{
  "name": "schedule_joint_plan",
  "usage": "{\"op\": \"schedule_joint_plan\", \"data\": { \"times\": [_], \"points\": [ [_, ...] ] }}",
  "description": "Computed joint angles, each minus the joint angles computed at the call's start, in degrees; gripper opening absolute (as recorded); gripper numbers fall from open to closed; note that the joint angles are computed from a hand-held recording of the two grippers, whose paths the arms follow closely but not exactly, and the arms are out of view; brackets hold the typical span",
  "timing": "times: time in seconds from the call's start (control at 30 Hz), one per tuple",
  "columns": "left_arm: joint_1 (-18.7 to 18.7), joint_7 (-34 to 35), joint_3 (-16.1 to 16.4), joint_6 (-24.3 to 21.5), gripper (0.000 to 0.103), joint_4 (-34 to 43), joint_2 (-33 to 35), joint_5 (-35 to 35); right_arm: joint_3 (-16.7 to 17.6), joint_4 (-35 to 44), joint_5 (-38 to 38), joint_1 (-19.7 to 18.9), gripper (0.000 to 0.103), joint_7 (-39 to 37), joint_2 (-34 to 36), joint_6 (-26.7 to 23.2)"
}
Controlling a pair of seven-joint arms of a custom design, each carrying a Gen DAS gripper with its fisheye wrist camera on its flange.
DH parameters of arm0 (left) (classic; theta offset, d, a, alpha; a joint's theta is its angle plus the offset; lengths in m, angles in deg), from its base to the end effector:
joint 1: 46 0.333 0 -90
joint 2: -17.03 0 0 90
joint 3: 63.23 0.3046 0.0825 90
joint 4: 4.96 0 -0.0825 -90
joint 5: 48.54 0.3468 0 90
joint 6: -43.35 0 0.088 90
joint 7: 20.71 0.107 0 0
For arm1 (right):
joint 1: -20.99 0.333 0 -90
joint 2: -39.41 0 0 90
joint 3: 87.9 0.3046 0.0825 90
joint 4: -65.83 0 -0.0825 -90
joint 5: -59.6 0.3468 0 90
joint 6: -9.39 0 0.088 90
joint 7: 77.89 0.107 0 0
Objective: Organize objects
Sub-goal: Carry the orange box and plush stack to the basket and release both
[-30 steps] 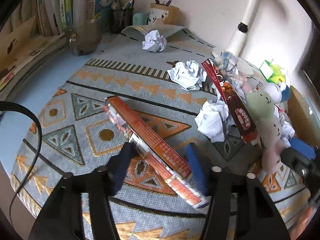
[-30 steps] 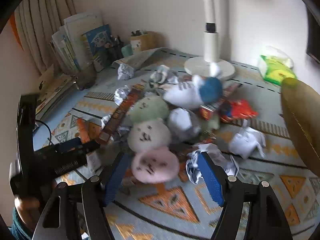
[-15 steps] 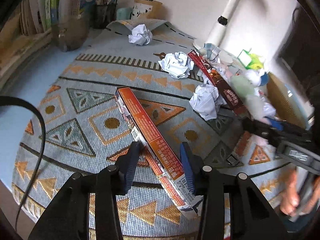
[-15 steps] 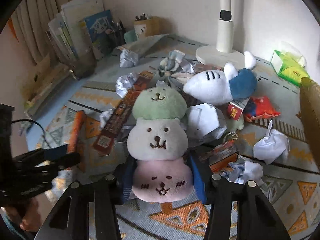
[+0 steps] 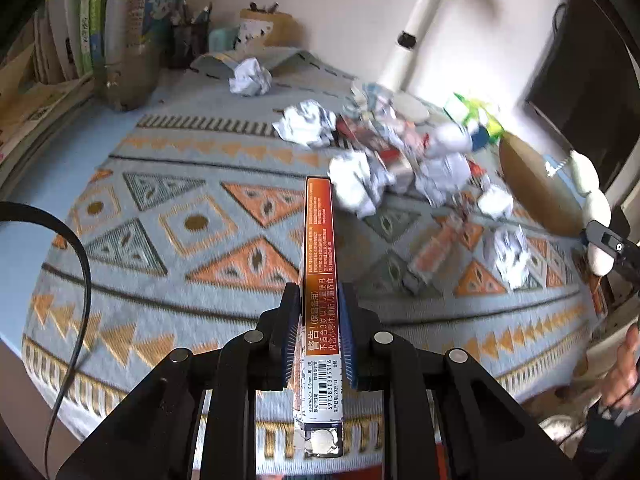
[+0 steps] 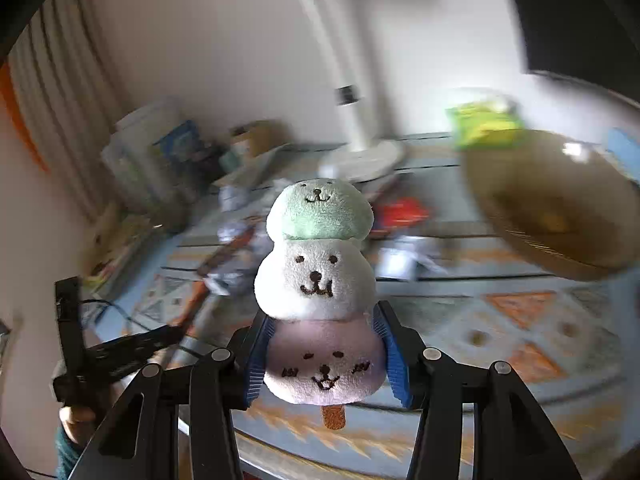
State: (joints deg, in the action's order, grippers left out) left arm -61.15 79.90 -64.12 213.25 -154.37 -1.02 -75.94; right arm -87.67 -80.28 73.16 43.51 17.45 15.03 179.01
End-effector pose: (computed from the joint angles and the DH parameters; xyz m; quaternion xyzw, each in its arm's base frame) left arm 0.4212 -0.0888 0.4465 -0.6570 0.6725 -0.3142 0.1319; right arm 0.3981 0.1500 0.5242 -0.6739 0.6157 -0.1510 0.3795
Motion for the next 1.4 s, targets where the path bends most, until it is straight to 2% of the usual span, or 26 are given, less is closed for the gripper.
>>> {"op": "schedule_joint_plan", "data": {
  "times": [0.07, 0.1, 0.13, 0.2, 0.23, 0.27, 0.33, 0.43, 0.5, 0.53, 0.6, 0.63, 0.67, 0.7, 0.77, 0.83, 0.9, 0.93, 1.0, 1.07, 1.17, 1.23, 1.33, 1.4],
  "points": [
    [0.55, -0.53, -0.92, -0.41, 0.016, -0.90, -0.42, 1.12, 5.23, -0.48, -6.02, -8.17, 0.049, 5.70, -1.46, -5.86],
    [1.30, -1.61, -2.07, 0.91, 0.017, -1.72, -0.64, 2.21, 7.24, -1.17, -9.44, -11.26, 0.049, 8.98, -1.85, -7.58],
    [2.20, -2.94, -3.16, 1.62, 0.017, -2.15, -0.72, 3.73, 7.71, -1.43, -10.89, -12.35, 0.049, 10.25, -1.62, -8.21],
    [3.46, -5.46, -4.42, 2.07, 0.019, -2.09, -0.34, 6.53, 7.27, -3.30, -12.98, -13.25, 0.049, 12.45, -1.56, -9.19],
    [4.33, -6.96, -5.06, 1.31, 0.028, -1.44, 0.28, 8.15, 7.18, -3.77, -13.95, -13.66, 0.049, 13.44, -1.20, -9.76],
    [5.96, -9.27, -6.35, 0.04, 0.034, -0.80, 1.07, 10.47, 7.46, -3.96, -15.09, -14.08, 0.049, 14.59, -0.71, -10.61],
    [7.66, -12.65, -8.21, 1.99, 0.038, -1.28, 1.34, 14.26, 7.02, -4.33, -17.00, -14.05, 0.051, 15.06, -0.05, -10.79],
    [5.87, -13.44, -6.69, 3.23, 0.049, -1.39, 1.89, 15.65, 4.63, -3.57, -16.26, -11.53, 0.054, 13.12, 0.48, -11.74],
    [6.93, -15.20, -7.61, 4.51, 0.049, -1.61, 2.31, 17.74, 2.07, -3.15, -12.90, -9.37, 0.069, 10.92, 0.97, -11.76],
    [7.93, -16.44, -8.47, 4.70, 0.041, -1.57, 2.44, 19.33, 1.49, -3.29, -11.87, -9.06, 0.070, 10.38, 0.87, -11.35],
    [10.25, -19.79, -10.24, 4.10, 0.018, -1.43, 2.18, 23.92, 0.58, -3.12, -9.97, -8.30, 0.070, 8.84, 1.20, -11.23],
    [9.15, -18.76, -9.15, 3.75, 0.016, -1.42, 2.05, 22.89, 1.16, -2.98, -10.36, -8.77, 0.069, 8.75, 1.25, -11.51],
    [6.58, -17.42, -6.56, 3.79, 0.015, -1.67, 1.81, 21.06, 1.66, -3.13, -10.77, -9.00, 0.060, 8.47, 0.96, -11.59],
    [5.64, -17.13, -5.70, 3.74, 0.015, -1.94, 1.41, 20.23, 1.53, -3.45, -10.29, -8.43, 0.052, 7.62, 0.63, -11.34],
    [4.00, -16.32, -4.33, 4.08, 0.014, -2.95, 0.06, 18.65, 4.39, -3.88, -12.95, -9.93, 0.050, 9.26, 0.30, -10.36],
    [1.23, -14.85, -2.26, 4.66, 0.014, -3.73, -1.74, 16.32, 5.88, -4.29, -14.56, -9.55, 0.049, 9.86, -0.04, -8.99],
    [-3.01, -11.78, 1.04, 5.15, 0.014, -4.22, -3.93, 13.29, 3.83, -5.24, -12.86, -6.45, 0.049, 6.90, -1.10, -6.44],
    [-3.17, -11.54, 0.82, 5.19, 0.014, -4.28, -4.71, 12.98, 3.45, -5.62, -12.30, -5.65, 0.049, 6.16, -1.83, -5.46],
    [-1.50, -12.62, -1.87, 4.85, 0.014, -3.24, -5.86, 14.09, 3.34, -6.80, -12.09, -5.55, 0.049, 5.43, -4.20, -3.70],
    [-2.29, -12.57, -2.61, 5.06, 0.014, -1.19, -5.77, 14.53, 3.30, -6.66, -12.08, -6.19, 0.049, 5.38, -4.75, -2.53],
    [-6.48, -10.34, -1.15, 5.37, 0.014, 3.66, -3.38, 13.21, 3.98, -6.32, -13.10, -9.50, 0.049, 6.62, -6.02, -1.87],
    [-12.15, -6.17, 1.54, 5.30, 0.014, 9.12, 0.04, 10.05, 5.39, -5.64, -14.94, -13.38, 0.049, 8.59, -6.52, -1.72],
    [-17.87, 0.26, 3.55, 1.97, 0.014, 18.89, 6.14, 2.95, 4.84, -5.52, -16.34, -17.92, 0.049, 10.90, -8.63, -1.12],
    [-21.71, 6.70, 4.98, -1.94, 0.014, 27.16, 11.11, -5.81, 3.38, -3.98, -16.04, -20.36, 0.049, 12.45, -8.23, -0.59]
  ]
}}
